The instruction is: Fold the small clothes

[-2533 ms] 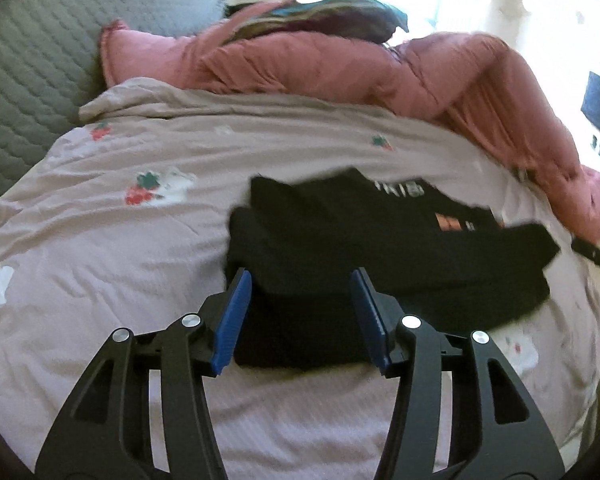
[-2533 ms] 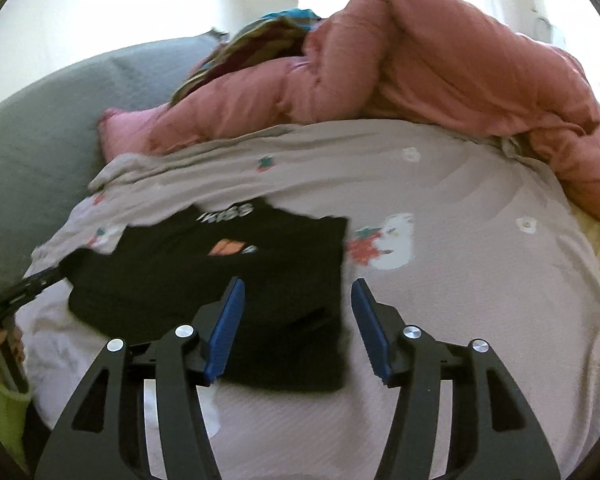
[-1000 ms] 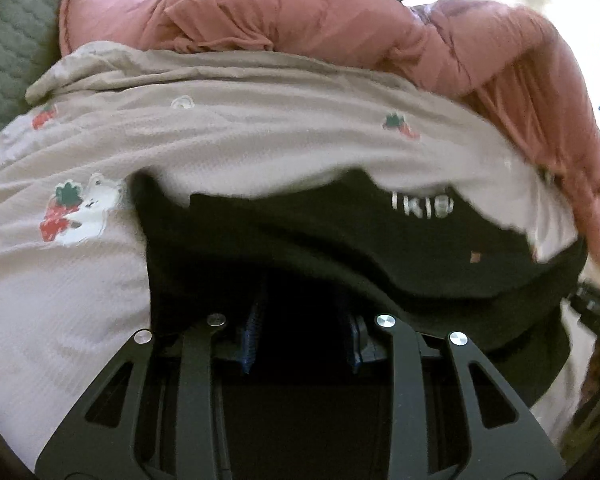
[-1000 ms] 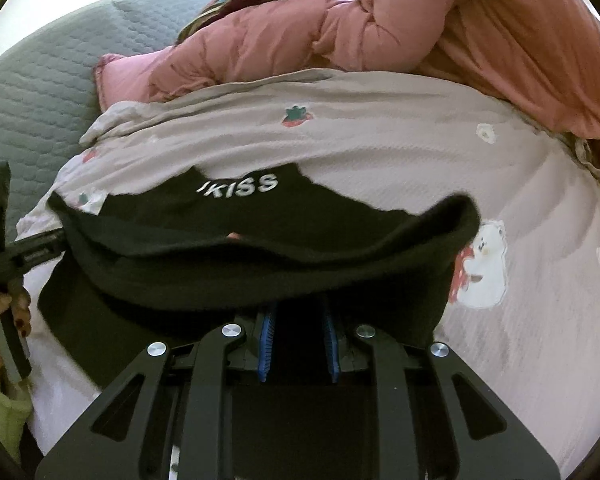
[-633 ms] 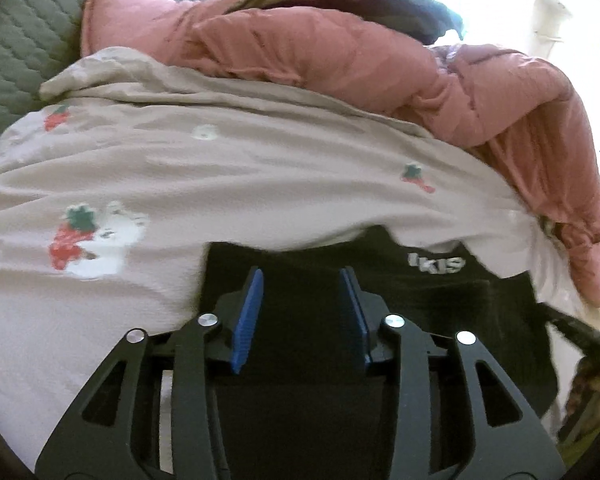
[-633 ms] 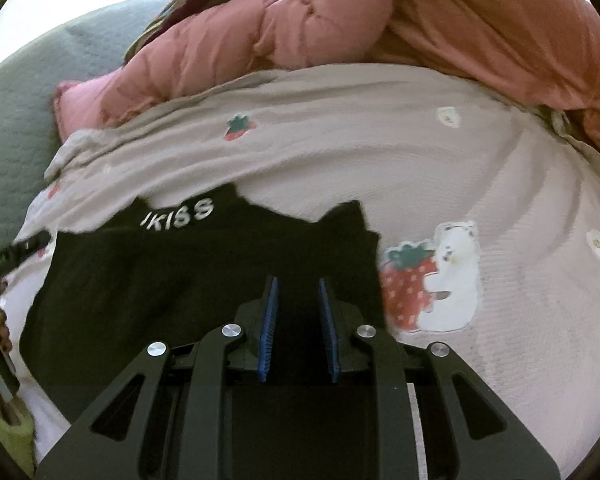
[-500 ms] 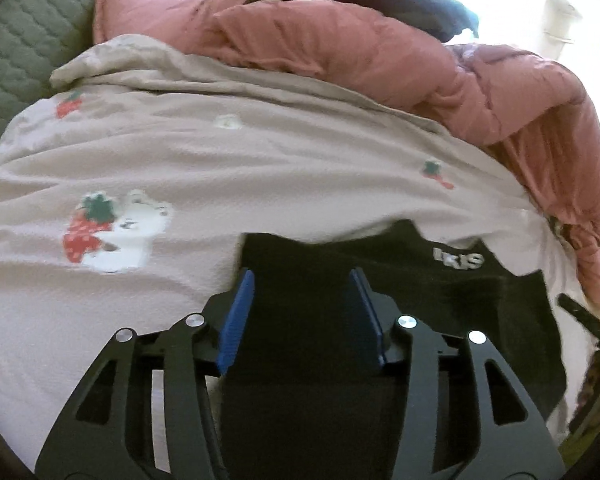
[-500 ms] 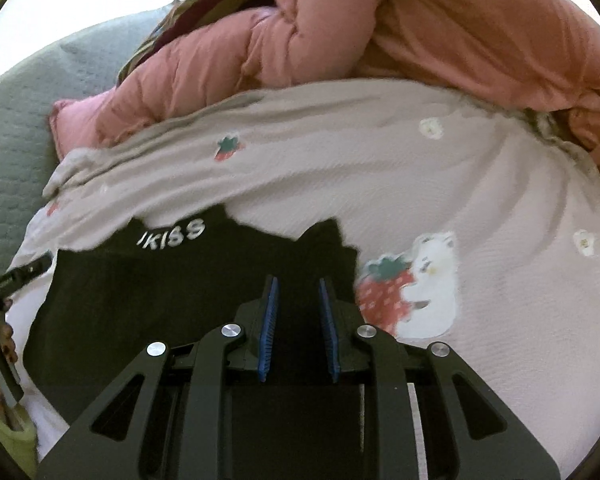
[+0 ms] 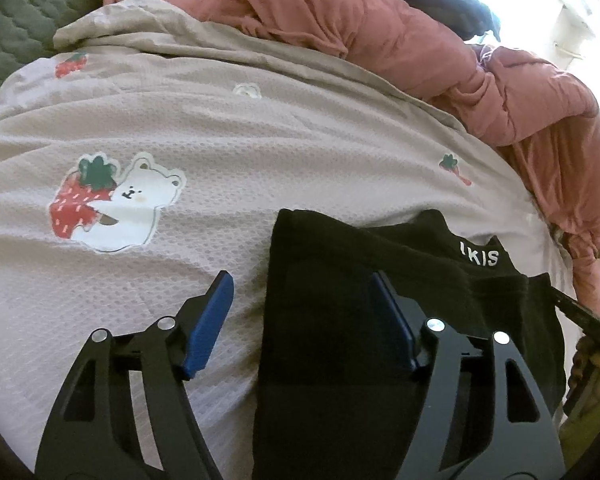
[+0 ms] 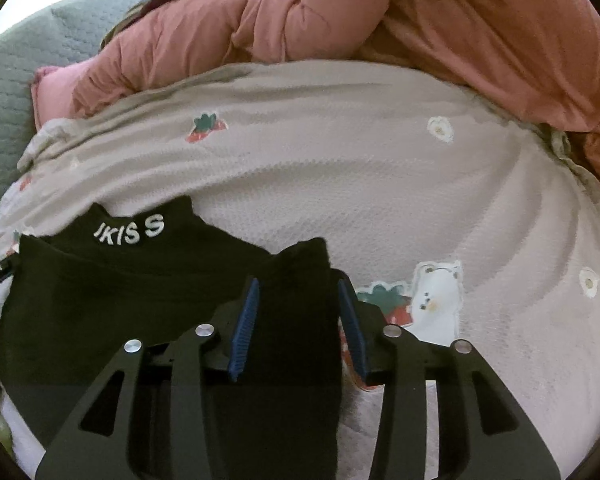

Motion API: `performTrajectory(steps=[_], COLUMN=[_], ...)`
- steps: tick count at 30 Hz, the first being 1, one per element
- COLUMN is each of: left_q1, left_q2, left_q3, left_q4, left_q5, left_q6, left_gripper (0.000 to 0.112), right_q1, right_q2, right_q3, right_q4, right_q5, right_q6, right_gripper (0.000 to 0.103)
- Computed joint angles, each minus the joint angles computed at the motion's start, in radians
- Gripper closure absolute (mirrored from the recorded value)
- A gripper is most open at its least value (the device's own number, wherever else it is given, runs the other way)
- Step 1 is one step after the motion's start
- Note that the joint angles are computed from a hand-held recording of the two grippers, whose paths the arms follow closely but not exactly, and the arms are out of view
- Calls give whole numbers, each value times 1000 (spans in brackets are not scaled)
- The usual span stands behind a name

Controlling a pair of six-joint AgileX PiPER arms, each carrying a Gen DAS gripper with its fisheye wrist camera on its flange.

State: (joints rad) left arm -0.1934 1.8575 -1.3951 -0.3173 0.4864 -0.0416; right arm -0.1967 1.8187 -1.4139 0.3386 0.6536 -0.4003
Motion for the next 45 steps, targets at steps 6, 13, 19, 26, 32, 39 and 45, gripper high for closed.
performTrajectory(steps=[6,13,19,26,32,39,45], left_q1=[-28,-39,-45,-68,-51,-68,-83], left_q2=[0,-33,-101,28,65,58,49], left_q3=[4,33,22,-95,-85,-83,-77], left_q4=[69,93,87,314,305,367,438], left_q5=[-24,-64,-104,-30,-16,-1,17], left_q6=[-24,-37,-29,-204,-210,-270,-339], left_gripper=[84,107,108,108,100,97,95], right_q1=[27,-21,-147,-131,-107,-74,-69], right_q2=[-5,-40,-57,21,16,3,-28], right_q3=[38,82,74,37,71,92,124], right_q4=[-49,93,410,289,221,71,-19], right_q5=[-68,-97,-25,-29,-77,-119,-136], right_q6=[13,-80,-251,-123,-73,44,138], right_gripper=[70,95,96,96,94,88,67])
